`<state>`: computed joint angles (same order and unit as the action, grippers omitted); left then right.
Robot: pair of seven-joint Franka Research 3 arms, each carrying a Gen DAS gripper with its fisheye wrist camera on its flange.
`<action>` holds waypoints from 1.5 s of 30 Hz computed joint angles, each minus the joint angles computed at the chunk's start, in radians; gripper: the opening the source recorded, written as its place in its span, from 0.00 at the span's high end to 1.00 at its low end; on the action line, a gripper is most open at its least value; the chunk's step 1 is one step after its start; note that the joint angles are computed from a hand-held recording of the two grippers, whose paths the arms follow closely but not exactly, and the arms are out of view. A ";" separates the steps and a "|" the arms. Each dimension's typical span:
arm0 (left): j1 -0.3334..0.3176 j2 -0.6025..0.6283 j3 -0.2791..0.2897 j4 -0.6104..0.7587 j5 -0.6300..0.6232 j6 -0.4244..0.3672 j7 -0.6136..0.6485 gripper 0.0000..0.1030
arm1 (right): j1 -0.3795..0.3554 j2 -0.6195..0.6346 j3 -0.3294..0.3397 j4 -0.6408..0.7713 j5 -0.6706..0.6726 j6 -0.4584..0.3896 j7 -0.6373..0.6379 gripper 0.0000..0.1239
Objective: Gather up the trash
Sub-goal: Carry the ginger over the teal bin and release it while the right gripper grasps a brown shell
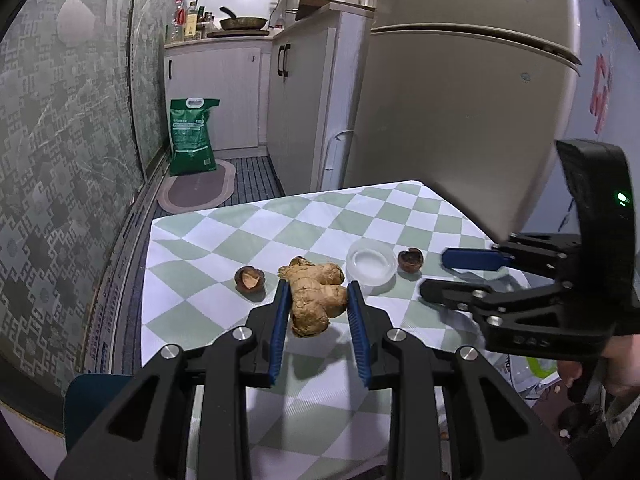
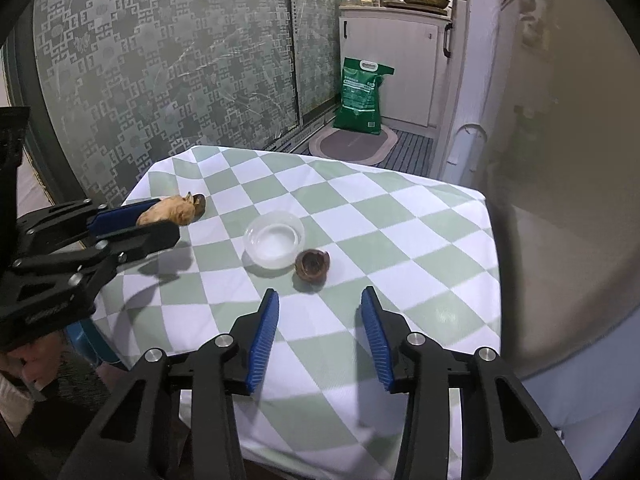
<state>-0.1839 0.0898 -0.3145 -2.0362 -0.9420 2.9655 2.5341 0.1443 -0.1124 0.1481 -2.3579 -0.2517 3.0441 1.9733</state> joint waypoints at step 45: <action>0.164 -0.018 0.166 -0.180 0.354 -0.058 -0.316 0.70 | 0.181 0.148 -0.024 0.354 -0.171 -0.073 0.161 0.84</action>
